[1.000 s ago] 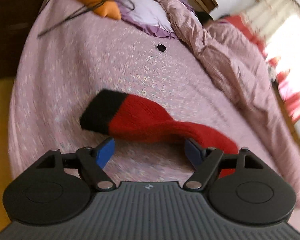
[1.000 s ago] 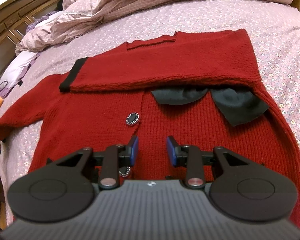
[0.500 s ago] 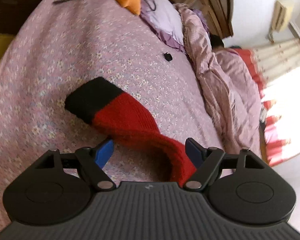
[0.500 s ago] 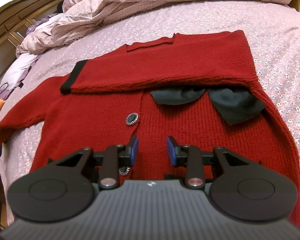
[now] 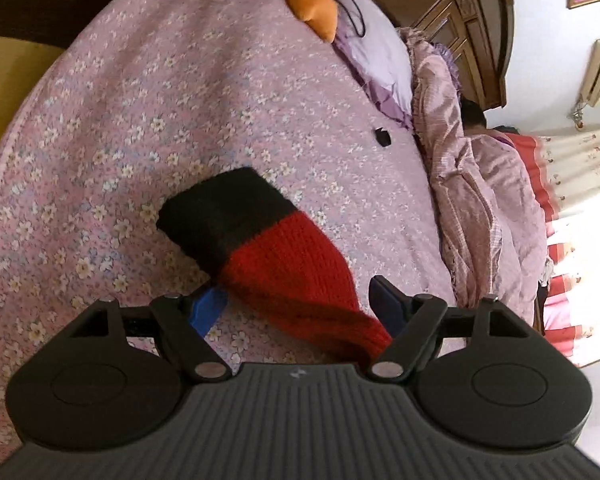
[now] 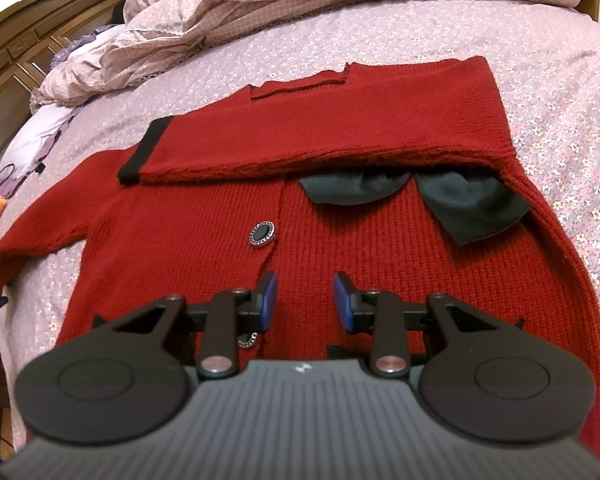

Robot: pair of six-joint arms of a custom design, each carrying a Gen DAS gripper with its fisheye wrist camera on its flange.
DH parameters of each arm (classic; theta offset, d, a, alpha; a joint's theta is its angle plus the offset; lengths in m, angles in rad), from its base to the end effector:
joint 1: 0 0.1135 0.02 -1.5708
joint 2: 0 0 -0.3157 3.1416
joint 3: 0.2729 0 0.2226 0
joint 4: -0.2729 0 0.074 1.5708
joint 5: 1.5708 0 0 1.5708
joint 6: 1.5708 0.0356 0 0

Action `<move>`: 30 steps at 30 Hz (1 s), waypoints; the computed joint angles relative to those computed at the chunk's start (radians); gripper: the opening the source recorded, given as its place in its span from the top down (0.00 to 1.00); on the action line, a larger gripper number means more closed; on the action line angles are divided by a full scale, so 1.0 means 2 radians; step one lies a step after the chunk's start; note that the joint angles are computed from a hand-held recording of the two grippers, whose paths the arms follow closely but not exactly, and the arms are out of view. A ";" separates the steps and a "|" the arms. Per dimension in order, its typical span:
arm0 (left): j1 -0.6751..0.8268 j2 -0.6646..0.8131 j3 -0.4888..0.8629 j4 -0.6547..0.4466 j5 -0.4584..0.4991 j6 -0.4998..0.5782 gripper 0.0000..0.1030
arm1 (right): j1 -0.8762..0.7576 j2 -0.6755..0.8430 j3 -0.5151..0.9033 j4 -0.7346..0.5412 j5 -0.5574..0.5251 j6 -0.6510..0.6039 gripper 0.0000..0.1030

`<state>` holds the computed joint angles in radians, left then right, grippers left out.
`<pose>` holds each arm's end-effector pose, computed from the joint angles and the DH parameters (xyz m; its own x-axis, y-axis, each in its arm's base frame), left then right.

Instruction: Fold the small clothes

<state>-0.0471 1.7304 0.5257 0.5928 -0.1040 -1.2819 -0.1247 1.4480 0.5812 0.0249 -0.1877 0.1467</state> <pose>0.2923 -0.0101 0.1837 -0.1270 -0.9485 -0.2904 -0.5608 0.3101 -0.7676 0.2374 -0.0231 0.2210 -0.7323 0.2365 -0.6385 0.1071 0.9661 0.2351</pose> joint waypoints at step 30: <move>-0.050 -0.003 0.263 -0.078 0.076 0.205 0.85 | -0.012 -0.003 -0.007 0.009 -0.008 0.003 0.67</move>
<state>-0.1466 1.7243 1.0514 0.4377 0.0473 -0.8713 -0.1489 1.4415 0.5680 0.0429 -0.2045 0.1533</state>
